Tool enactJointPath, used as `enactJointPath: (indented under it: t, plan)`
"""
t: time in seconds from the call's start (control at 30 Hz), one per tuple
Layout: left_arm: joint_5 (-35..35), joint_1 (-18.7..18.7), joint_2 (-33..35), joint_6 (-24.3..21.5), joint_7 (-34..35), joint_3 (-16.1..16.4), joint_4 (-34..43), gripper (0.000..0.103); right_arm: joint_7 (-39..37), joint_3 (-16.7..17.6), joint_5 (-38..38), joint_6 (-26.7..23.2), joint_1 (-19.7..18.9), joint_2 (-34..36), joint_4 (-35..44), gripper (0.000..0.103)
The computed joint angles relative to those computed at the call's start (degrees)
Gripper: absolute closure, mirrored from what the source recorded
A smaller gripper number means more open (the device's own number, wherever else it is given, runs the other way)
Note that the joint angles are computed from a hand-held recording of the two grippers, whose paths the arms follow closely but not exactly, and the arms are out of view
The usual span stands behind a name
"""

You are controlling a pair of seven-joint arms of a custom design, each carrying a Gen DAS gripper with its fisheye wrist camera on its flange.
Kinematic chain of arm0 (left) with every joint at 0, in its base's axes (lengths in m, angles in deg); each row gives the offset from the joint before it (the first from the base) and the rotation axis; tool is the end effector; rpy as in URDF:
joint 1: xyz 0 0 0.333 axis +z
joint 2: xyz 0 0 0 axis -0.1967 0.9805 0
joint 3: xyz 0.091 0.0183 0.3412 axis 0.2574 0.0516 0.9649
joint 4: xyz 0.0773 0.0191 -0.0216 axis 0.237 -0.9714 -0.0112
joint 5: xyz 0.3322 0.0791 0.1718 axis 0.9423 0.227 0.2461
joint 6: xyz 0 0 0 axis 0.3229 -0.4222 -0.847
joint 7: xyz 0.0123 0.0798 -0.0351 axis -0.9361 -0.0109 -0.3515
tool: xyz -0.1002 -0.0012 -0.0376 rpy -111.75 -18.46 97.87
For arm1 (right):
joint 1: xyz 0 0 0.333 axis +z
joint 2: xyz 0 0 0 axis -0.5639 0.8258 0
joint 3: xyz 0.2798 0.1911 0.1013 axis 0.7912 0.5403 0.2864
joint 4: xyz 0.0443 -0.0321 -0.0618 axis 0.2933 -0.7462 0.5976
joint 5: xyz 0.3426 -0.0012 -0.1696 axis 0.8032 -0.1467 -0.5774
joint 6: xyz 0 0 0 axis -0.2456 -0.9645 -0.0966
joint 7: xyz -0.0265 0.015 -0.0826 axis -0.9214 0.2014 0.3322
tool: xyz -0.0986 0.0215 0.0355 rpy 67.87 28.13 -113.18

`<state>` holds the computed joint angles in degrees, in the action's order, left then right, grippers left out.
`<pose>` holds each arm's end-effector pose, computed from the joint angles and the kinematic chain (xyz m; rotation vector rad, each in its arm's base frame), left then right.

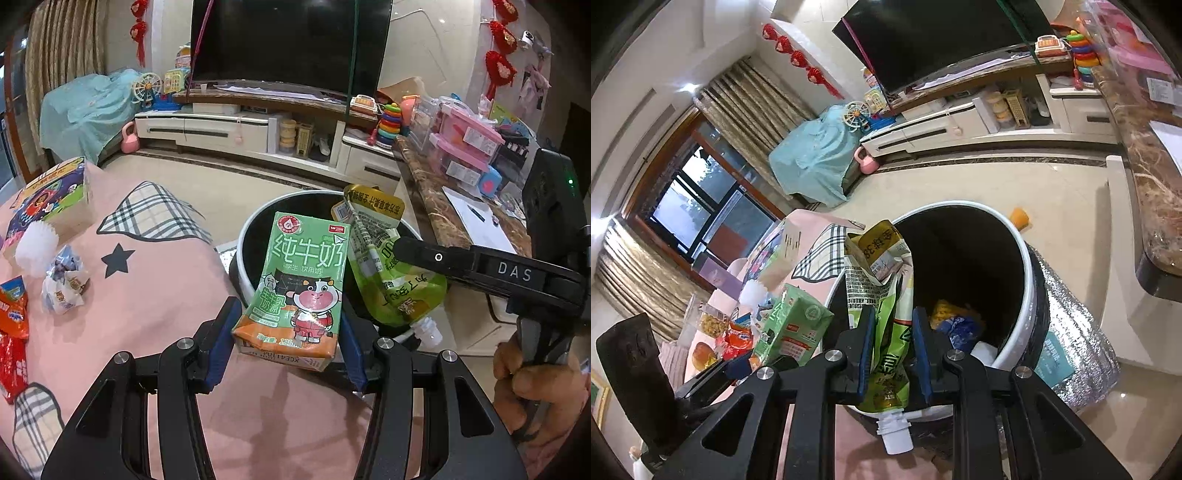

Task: Collect trash
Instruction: 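Carry the carton and pouch over the trash bin, then open both tools to drop the carton and pouch into the bin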

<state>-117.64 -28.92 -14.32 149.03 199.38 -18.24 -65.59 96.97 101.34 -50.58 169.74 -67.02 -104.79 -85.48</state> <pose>0.4883 -0.2677 0.4719 -0.9951 2.5421 -1.1078 0.3661 0.2482 0.4621 -0.9874 1.9939 -0.4394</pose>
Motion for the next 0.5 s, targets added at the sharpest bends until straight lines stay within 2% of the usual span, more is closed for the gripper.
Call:
enactJointPath:
  t: [0.3, 0.4, 0.5]
  plan:
    - [3.8, 0.2, 1.6, 0.2, -3.7, -0.9, 1.7, 0.051, -0.5, -1.7, -1.2, -1.8, 0.3, 0.4, 0.5, 0.082]
    - [5.1, 0.5, 2.0, 0.6, -4.9, -1.2, 1.8, 0.05, -0.2, -1.9, -1.6, -2.0, 0.4, 1.0, 0.7, 0.078]
    - [5.0, 0.8, 1.9, 0.7, -5.2, -1.4, 1.7, 0.04, 0.2, -1.7, -2.0, -2.1, 0.2, 0.8, 0.8, 0.078]
